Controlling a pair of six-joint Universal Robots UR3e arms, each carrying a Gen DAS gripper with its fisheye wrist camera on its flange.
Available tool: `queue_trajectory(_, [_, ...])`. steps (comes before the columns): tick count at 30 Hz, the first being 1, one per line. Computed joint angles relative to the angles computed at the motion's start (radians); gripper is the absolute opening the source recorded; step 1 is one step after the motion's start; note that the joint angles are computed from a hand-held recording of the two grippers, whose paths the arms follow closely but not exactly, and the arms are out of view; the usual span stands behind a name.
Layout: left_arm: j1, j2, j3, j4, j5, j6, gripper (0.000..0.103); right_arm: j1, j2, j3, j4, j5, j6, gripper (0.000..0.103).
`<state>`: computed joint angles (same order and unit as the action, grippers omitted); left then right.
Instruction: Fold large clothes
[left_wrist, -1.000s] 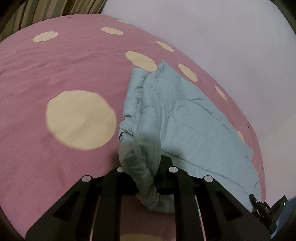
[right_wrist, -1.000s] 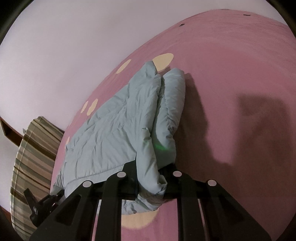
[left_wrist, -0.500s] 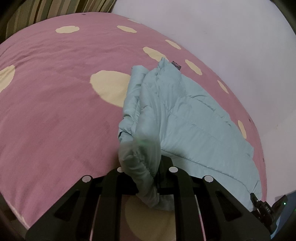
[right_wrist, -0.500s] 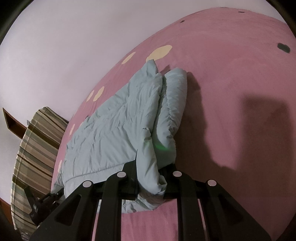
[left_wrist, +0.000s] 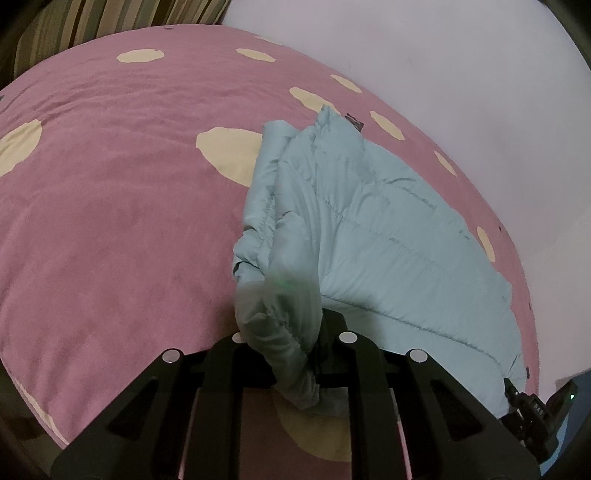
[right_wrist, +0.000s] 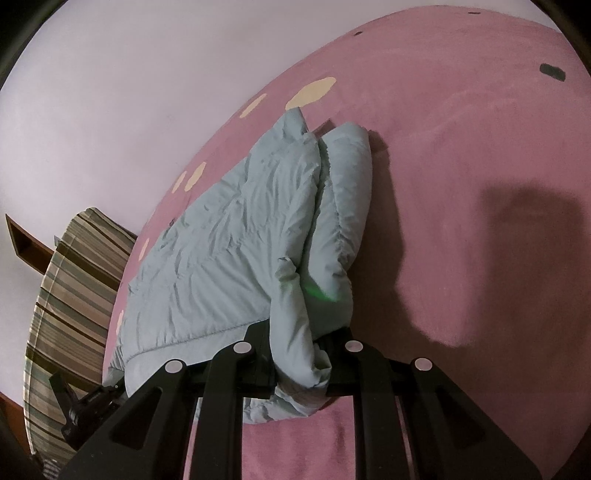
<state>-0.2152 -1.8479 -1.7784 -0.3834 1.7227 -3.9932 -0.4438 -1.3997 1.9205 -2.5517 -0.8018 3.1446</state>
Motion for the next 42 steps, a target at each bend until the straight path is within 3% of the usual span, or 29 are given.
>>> queue_trajectory(7, [-0.008,0.015,-0.031,0.019,0.014,0.012,0.021,-0.008,-0.001,-0.003,0.015,0.006,-0.004,0.021])
queue_trajectory(18, [-0.009,0.053,-0.068,0.005,0.032,0.015,0.049,-0.082,-0.051,0.041,0.065,0.012,-0.057,0.041])
queue_trajectory(28, [0.025,0.159,-0.169,0.018,0.019,0.076,0.058,-0.182,-0.146,0.099,0.135,0.011,-0.117,0.044])
queue_trajectory(32, [0.066,0.223,-0.207,0.008,-0.027,0.135,0.063,-0.215,-0.190,0.110,0.159,-0.017,-0.127,0.045])
queue_trajectory(36, [0.139,0.288,-0.230,-0.018,-0.096,0.213,0.071,-0.211,-0.222,0.096,0.131,-0.121,-0.091,0.045])
queue_trajectory(38, [0.161,0.299,-0.221,-0.035,-0.105,0.245,0.074,-0.193,-0.232,0.078,0.097,-0.184,-0.067,0.045])
queue_trajectory(42, [0.249,0.292,-0.183,-0.075,-0.213,0.319,0.076,-0.099,-0.212,-0.004,0.083,-0.221,-0.042,0.045])
